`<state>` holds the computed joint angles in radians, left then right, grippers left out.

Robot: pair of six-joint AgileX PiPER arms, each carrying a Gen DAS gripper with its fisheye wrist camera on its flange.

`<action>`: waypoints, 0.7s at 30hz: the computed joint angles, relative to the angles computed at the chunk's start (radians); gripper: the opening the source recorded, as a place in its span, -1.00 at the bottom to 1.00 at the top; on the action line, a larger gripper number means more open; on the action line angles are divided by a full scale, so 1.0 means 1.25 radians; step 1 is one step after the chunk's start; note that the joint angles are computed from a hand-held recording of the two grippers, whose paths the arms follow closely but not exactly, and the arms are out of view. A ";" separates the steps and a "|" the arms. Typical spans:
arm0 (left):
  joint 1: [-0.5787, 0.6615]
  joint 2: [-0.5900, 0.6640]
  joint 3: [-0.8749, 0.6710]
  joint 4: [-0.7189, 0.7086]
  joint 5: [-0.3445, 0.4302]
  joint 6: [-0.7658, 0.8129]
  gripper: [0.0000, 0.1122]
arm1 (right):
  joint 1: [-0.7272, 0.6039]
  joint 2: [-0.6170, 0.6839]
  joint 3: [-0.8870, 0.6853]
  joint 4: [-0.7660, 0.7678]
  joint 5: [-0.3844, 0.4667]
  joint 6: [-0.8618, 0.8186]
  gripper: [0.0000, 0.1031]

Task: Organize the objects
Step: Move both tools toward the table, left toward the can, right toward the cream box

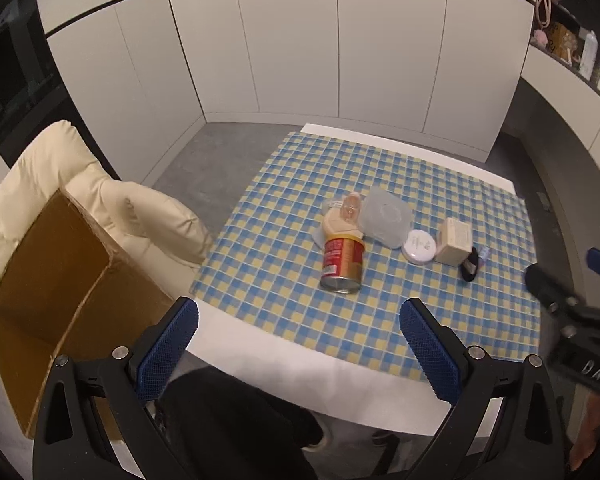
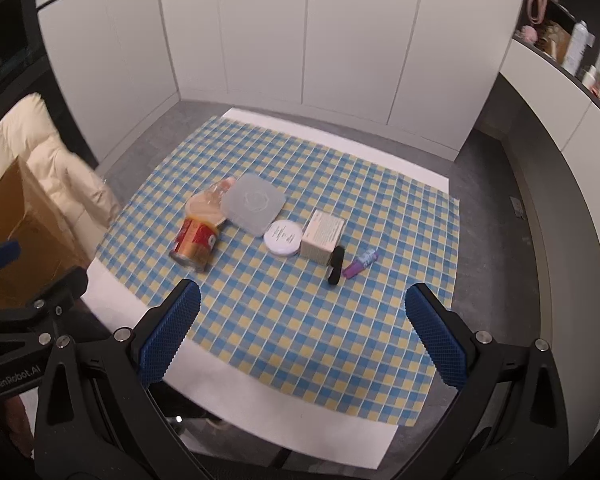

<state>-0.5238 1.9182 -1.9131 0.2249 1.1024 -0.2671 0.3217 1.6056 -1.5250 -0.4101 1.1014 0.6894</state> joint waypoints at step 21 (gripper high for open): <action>0.044 0.251 -0.257 -0.157 0.087 0.218 0.79 | -0.021 0.127 -0.048 -0.060 0.034 0.082 1.00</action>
<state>-0.4688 2.2316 -2.2350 0.0286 1.2114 0.0049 0.2949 1.7642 -1.5855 -0.4851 1.1435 0.7922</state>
